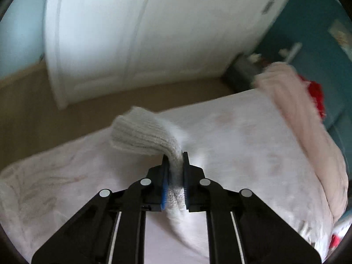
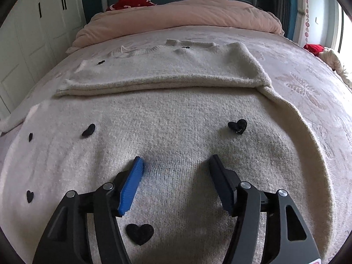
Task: Fold small clothes
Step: 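Fold the sleeve across the body with the right gripper while the left gripper grasps the other cuff, then fold the held sleeve across the body with the left gripper and release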
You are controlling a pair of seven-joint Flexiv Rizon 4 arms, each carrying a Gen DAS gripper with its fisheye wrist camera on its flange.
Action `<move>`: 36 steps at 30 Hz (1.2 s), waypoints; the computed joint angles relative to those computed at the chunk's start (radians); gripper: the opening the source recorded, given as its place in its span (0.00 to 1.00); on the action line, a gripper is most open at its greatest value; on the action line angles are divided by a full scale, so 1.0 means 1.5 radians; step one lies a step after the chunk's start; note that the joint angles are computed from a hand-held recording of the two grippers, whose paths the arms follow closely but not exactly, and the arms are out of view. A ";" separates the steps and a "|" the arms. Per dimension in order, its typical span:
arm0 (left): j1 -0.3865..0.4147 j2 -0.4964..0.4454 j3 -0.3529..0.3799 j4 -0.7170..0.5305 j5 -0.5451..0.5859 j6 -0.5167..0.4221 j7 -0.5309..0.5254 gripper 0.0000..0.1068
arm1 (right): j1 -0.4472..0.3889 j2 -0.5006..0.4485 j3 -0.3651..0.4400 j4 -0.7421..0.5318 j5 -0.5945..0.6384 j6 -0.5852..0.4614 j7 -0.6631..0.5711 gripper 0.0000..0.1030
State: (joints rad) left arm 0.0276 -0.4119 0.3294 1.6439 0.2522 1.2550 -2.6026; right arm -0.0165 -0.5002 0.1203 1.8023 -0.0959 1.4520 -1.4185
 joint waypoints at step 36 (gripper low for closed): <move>-0.269 0.053 -0.075 0.157 0.065 0.064 0.010 0.53 | -0.034 -0.098 0.124 -0.332 0.280 -0.364 -0.117 0.40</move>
State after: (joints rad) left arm -0.3761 -0.3328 0.2173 1.8790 0.3498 1.3515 -2.5878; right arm -0.0680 -0.6469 0.3058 1.3045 0.3233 0.9064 -1.5936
